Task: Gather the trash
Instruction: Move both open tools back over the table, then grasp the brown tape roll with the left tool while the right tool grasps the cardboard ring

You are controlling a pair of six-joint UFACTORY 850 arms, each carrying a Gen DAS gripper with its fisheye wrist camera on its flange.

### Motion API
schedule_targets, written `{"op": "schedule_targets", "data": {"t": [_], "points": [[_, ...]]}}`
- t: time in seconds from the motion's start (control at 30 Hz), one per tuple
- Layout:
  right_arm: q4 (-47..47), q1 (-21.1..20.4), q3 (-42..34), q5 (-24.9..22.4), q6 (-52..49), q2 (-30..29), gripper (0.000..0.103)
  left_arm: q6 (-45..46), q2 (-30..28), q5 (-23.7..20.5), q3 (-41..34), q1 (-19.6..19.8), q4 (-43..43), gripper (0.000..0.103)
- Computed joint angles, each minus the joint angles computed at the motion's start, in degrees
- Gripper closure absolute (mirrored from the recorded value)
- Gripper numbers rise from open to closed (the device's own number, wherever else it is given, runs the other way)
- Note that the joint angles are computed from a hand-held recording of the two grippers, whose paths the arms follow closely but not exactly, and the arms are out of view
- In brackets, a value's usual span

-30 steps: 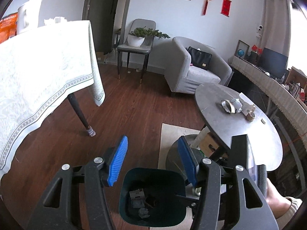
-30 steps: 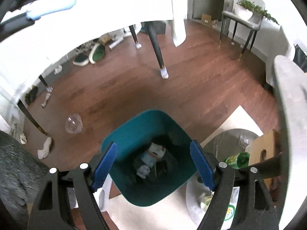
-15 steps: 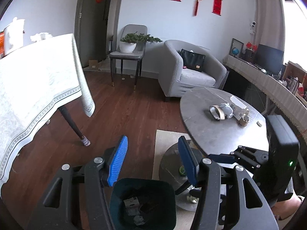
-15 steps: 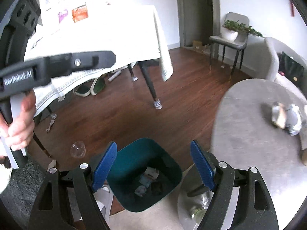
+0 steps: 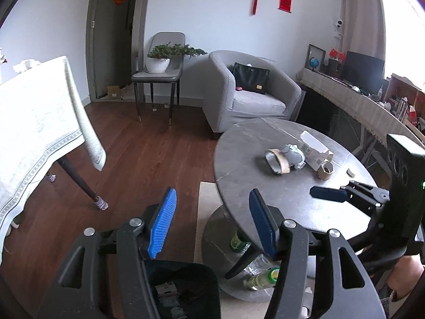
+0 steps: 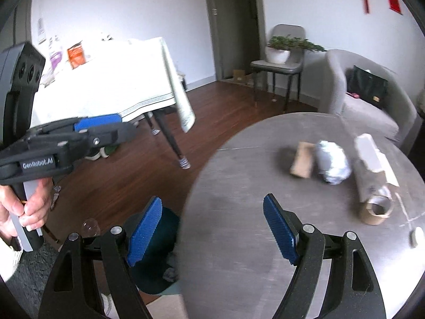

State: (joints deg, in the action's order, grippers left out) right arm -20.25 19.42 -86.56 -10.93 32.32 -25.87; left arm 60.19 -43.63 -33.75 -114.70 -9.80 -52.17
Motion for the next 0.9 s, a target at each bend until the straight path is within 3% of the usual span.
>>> {"op": "schedule_targets", "data": {"t": [0.3, 0.47, 0.7, 0.9], "points": [[-15.27, -3.7, 4.58, -0.48, 16.58, 3.3, 0.023, -3.26, -3.15, -0.99, -4.48, -3.07, 2.98, 0.037], [-24.06, -5.93, 6.28, -4.22, 26.71, 4.36, 0.023, -6.0, -5.34, -2.31, -8.08, -4.26, 4.79, 0.036], [-22.85, -7.8, 4.99, -9.35, 27.72, 2.97, 0.023, -10.52, -9.82, -4.44, -14.6, -6.16, 9.2, 0.035], [-13.11, -9.53, 2.9, -10.94, 19.77, 0.88, 0.036, -17.19, -16.37, -8.88, -24.92, -7.75, 15.35, 0.032]]}}
